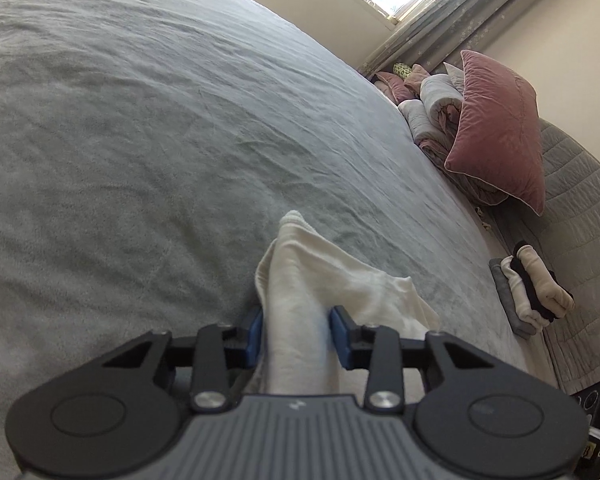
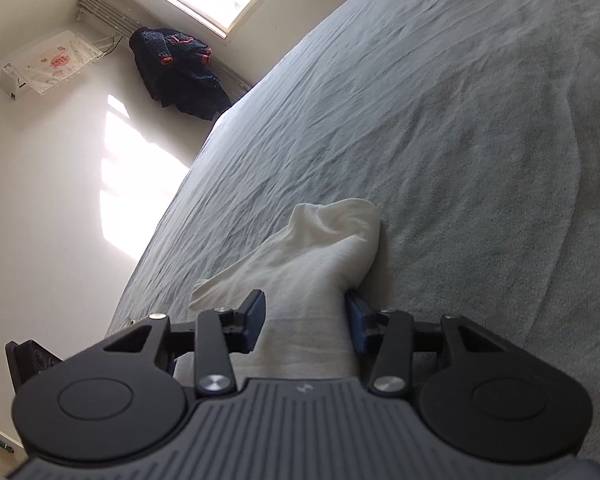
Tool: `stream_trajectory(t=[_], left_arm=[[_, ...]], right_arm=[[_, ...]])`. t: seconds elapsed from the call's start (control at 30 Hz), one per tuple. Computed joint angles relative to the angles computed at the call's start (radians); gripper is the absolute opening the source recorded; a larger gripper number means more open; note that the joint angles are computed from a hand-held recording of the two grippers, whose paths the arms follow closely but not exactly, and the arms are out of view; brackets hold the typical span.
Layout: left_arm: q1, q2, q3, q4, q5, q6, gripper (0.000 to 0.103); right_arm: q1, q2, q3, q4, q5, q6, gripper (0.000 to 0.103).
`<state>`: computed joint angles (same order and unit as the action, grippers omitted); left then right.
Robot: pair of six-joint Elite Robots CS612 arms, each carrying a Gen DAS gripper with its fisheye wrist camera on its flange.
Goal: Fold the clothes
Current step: 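Grasp the folded pants bundle edge with both grippers, then carry the folded pants with both grippers toward the clothes stack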
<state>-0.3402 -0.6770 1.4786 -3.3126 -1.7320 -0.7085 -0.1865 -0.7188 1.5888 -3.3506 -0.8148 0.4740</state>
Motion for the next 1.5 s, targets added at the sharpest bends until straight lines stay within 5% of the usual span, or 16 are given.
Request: stream_trajectory(t=[0.03, 0.13, 0.5, 0.9, 1.2, 1.5], left_arm=[[-0.001, 0.004, -0.001, -0.015, 0.000, -0.022, 0.021], [-0.014, 0.000, 0.004, -0.031, 0.041, -0.039, 0.017], [-0.055, -0.010, -0.075, -0.019, 0.114, 0.095, 0.016], [-0.104, 0.052, -0.278, 0.065, 0.135, 0.186, 0.016], [-0.138, 0.148, -0.537, 0.185, 0.114, 0.275, 0.016], [-0.167, 0.334, -0.957, 0.385, 0.081, 0.411, 0.016]], right_arm=[[0.000, -0.002, 0.001, 0.014, 0.000, -0.011, 0.026], [-0.003, -0.012, 0.012, 0.016, 0.004, -0.039, 0.022], [-0.016, -0.045, 0.053, -0.142, -0.035, -0.057, 0.021], [-0.046, -0.035, -0.027, -0.222, -0.126, -0.021, 0.020], [-0.074, -0.005, -0.125, -0.243, -0.201, 0.031, 0.020], [-0.098, 0.043, -0.227, -0.274, -0.318, 0.033, 0.020]])
